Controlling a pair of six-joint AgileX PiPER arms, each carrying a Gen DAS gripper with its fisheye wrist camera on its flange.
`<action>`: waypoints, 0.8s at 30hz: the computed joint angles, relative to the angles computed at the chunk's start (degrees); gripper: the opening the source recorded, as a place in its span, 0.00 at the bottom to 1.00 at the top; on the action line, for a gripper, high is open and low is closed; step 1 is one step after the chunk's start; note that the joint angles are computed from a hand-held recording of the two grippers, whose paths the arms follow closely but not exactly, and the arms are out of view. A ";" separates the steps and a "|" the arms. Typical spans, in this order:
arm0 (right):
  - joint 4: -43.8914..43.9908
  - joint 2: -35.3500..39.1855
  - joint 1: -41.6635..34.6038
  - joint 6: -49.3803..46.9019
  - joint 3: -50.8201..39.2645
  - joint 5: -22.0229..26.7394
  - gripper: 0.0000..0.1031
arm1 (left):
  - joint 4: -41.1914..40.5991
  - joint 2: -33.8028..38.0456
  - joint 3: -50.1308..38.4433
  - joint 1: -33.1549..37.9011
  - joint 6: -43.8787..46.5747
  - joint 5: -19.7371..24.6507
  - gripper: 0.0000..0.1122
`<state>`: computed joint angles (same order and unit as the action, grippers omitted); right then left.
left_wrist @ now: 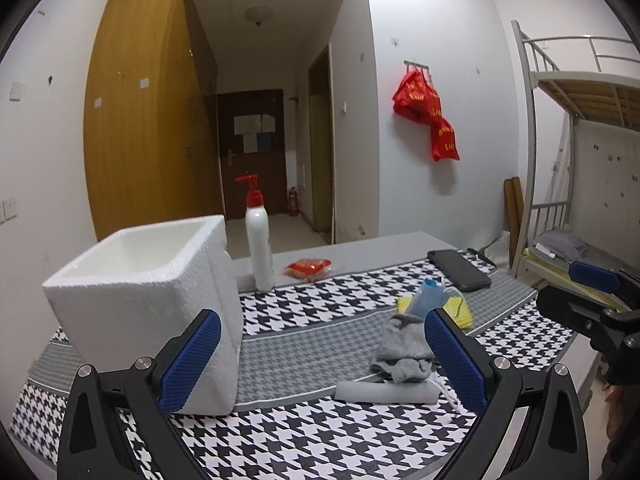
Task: Organize soft objects
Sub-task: 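Move the left tool down toward the grey sock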
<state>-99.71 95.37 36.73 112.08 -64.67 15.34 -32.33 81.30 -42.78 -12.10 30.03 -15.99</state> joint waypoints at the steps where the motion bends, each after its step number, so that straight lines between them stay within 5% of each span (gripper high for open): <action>1: 0.16 0.27 -0.55 -0.05 -0.03 -0.48 1.00 | -0.98 0.58 -0.41 -0.06 0.91 0.09 0.91; 12: 9.68 3.54 -2.96 -9.76 -2.39 -2.47 1.00 | 0.09 5.63 -5.27 0.59 1.05 3.95 0.91; 24: 32.69 9.17 -6.75 -32.91 -8.29 -4.70 1.00 | -13.69 11.92 -11.73 -0.82 16.12 6.96 0.91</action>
